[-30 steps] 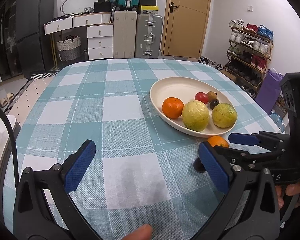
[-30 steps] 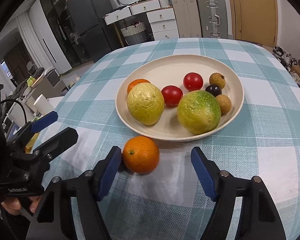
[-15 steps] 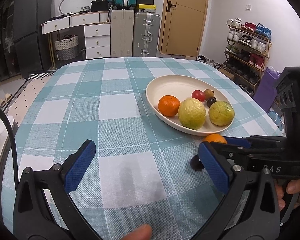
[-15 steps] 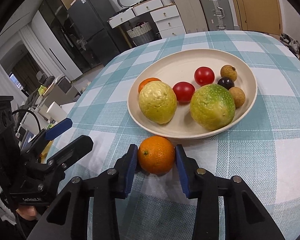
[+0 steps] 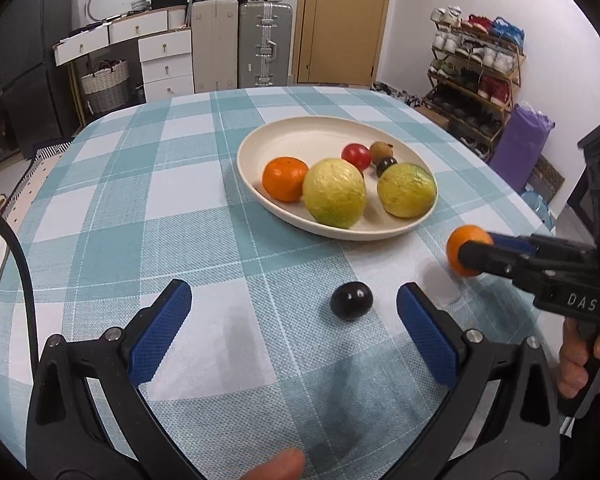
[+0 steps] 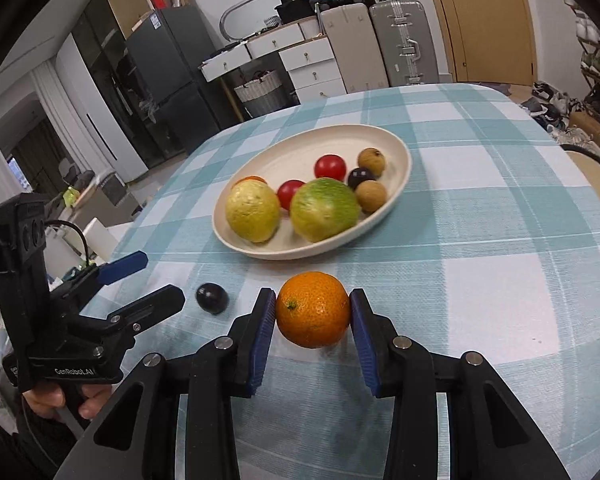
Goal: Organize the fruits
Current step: 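Grasp the orange with the right tool while the left tool grasps the dark plum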
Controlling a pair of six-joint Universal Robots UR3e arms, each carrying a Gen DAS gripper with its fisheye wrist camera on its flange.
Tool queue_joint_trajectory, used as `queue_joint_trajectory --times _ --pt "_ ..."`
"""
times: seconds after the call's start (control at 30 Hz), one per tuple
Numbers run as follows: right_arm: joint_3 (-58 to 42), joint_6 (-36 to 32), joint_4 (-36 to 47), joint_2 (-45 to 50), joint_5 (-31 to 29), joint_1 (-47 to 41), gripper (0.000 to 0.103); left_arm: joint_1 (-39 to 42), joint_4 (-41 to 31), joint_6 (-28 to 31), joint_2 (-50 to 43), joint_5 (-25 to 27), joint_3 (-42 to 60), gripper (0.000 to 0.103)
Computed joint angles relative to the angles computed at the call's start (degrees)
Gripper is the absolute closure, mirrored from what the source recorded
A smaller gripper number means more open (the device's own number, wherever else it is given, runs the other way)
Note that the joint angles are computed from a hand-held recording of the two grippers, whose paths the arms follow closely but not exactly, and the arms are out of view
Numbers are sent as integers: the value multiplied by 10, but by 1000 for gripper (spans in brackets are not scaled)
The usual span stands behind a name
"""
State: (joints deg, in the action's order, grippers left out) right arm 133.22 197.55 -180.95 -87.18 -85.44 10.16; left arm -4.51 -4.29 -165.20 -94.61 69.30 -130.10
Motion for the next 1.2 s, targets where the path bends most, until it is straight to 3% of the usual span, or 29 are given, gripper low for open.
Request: queue_joint_trajectory --times 0.1,0.23,0.43,1.0,1.2 --pt "15 -10 4 -22 5 -12 65 -10 -7 6 -1 -5 4 2" --pt "30 -9 -2 -37 11 -25 65 -26 -19 22 -5 5 12 27" --pt "32 -11 1 -42 16 -28 65 -46 -44 48 -12 6 23 48" --pt "22 -8 -7 -23 23 -22 65 -48 -96 56 -38 6 59 56" --pt "22 -9 -12 -18 21 -20 65 -42 -97 58 -37 -3 58 75"
